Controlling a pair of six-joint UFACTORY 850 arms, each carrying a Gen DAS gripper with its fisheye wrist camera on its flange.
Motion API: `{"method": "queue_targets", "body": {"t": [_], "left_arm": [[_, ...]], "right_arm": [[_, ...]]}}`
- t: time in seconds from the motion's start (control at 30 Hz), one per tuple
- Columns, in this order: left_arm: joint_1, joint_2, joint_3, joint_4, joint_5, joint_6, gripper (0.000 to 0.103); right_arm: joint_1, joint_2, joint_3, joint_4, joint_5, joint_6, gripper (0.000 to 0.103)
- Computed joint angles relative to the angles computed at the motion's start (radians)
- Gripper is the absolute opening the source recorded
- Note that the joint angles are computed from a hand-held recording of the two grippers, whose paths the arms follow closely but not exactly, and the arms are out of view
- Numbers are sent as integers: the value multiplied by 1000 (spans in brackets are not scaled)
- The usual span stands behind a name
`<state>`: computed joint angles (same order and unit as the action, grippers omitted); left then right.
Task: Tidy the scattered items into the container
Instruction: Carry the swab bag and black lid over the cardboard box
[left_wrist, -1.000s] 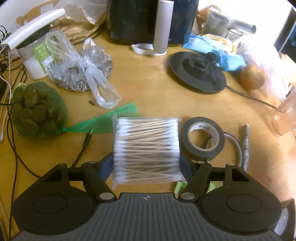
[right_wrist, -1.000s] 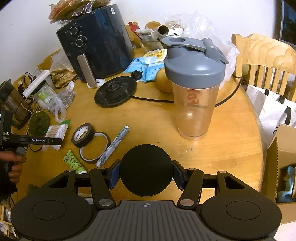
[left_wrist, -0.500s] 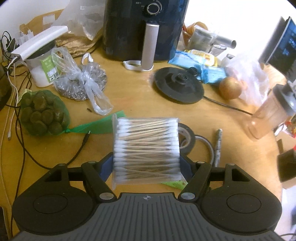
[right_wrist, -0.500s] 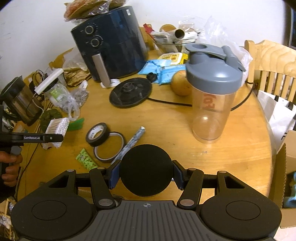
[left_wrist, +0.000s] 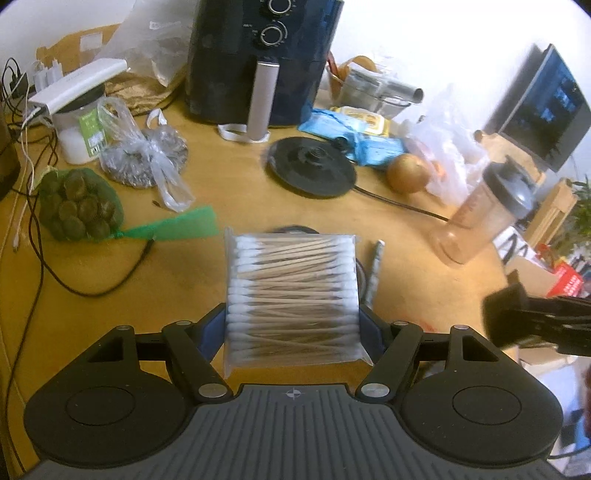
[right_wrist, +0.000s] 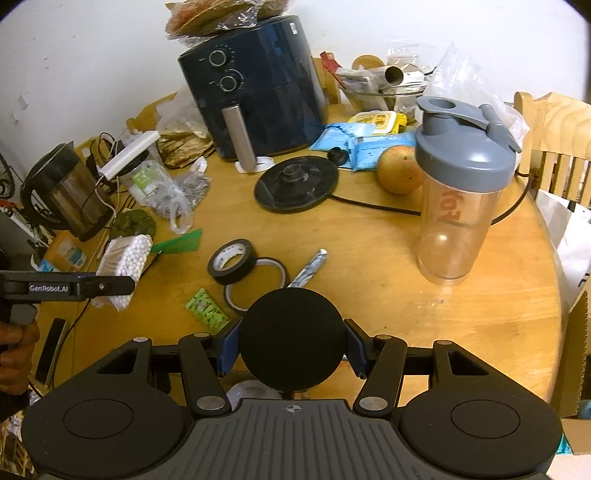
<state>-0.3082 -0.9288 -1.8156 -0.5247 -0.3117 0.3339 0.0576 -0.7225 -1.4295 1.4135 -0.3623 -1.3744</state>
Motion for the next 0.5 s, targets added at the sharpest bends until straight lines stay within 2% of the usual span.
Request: {"method": "queue_targets", "body": {"t": [0.33, 0.5], "left_arm": [[-15, 104, 167, -275, 15, 218, 71], [-22, 128, 212, -281, -4, 187, 71]], "right_arm": [[12, 15, 29, 13, -17, -24, 60], [18, 19, 37, 20, -25, -41, 60]]}}
